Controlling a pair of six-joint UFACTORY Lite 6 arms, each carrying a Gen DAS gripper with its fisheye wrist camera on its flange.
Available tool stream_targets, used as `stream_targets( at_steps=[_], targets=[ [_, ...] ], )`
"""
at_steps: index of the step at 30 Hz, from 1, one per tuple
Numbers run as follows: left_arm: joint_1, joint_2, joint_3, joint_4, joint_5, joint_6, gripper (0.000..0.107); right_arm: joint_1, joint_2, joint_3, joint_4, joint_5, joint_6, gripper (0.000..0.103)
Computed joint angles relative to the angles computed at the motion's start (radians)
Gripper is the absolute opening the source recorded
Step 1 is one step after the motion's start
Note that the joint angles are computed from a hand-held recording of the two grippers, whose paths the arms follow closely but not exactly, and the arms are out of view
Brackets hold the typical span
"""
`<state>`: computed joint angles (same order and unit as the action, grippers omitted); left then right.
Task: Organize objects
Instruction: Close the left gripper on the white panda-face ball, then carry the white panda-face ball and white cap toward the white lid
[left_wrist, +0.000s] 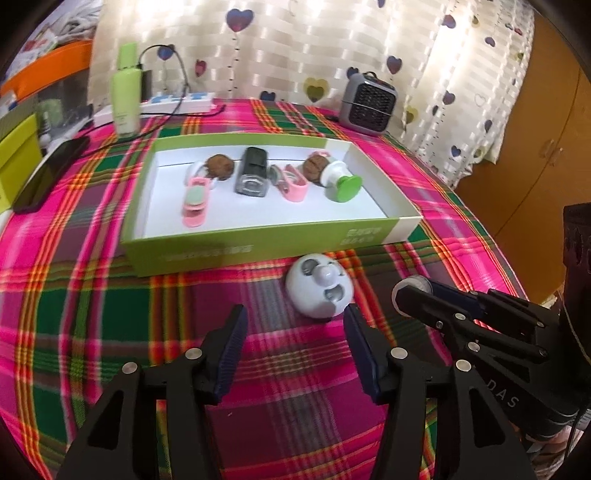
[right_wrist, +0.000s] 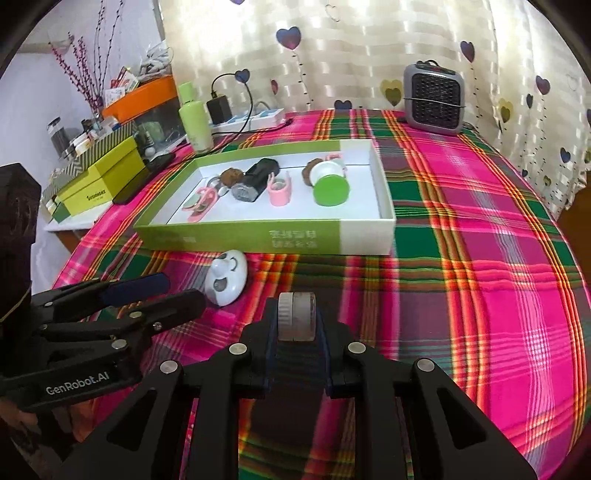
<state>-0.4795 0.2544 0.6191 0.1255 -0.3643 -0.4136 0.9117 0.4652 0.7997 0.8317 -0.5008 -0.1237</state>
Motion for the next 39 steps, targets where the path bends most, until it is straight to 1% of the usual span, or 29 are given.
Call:
stream_targets(
  at_steps=[4,7,9,12,18,21,24,26,29,32,39],
  targets=[
    [-0.011,0.034,0.050,0.010,0.020,-0.021,0.054,-0.010,-0.018,-0.028,-0.034,-0.009,0.033,0.020],
    [-0.024,0.059,0.082,-0.047,0.037,0.020,0.054,-0.014,-0.030,-0.046,-0.054,-0.017,0.056,0.020],
    [-0.028,0.074,0.101,-0.052,0.044,0.026,0.054,-0.017,-0.037,-0.054,-0.065,-0.020,0.064,0.020],
    [-0.040,0.099,0.129,-0.105,0.057,0.075,0.054,-0.023,-0.044,-0.065,-0.089,-0.025,0.089,0.020],
    [-0.063,0.139,0.175,-0.292,0.066,0.238,0.054,-0.034,-0.051,-0.077,-0.124,-0.031,0.125,0.020],
    [-0.067,0.144,0.180,-0.320,0.065,0.264,0.054,-0.039,-0.055,-0.084,-0.137,-0.033,0.134,0.020],
    [-0.075,0.147,0.191,-0.390,0.072,0.326,0.053,-0.040,-0.054,-0.085,-0.147,-0.033,0.140,0.020],
    [-0.073,0.152,0.197,-0.395,0.071,0.327,0.053,-0.040,-0.053,-0.084,-0.153,-0.032,0.142,0.020],
    [-0.069,0.159,0.204,-0.404,0.067,0.331,0.048,-0.041,-0.052,-0.083,-0.159,-0.031,0.147,0.020],
    [-0.063,0.164,0.209,-0.384,0.067,0.314,0.048,-0.041,-0.052,-0.083,-0.158,-0.031,0.146,0.020],
    [-0.070,0.160,0.203,-0.432,0.063,0.351,0.047,-0.040,-0.045,-0.077,-0.161,-0.027,0.147,0.020]
  ],
)
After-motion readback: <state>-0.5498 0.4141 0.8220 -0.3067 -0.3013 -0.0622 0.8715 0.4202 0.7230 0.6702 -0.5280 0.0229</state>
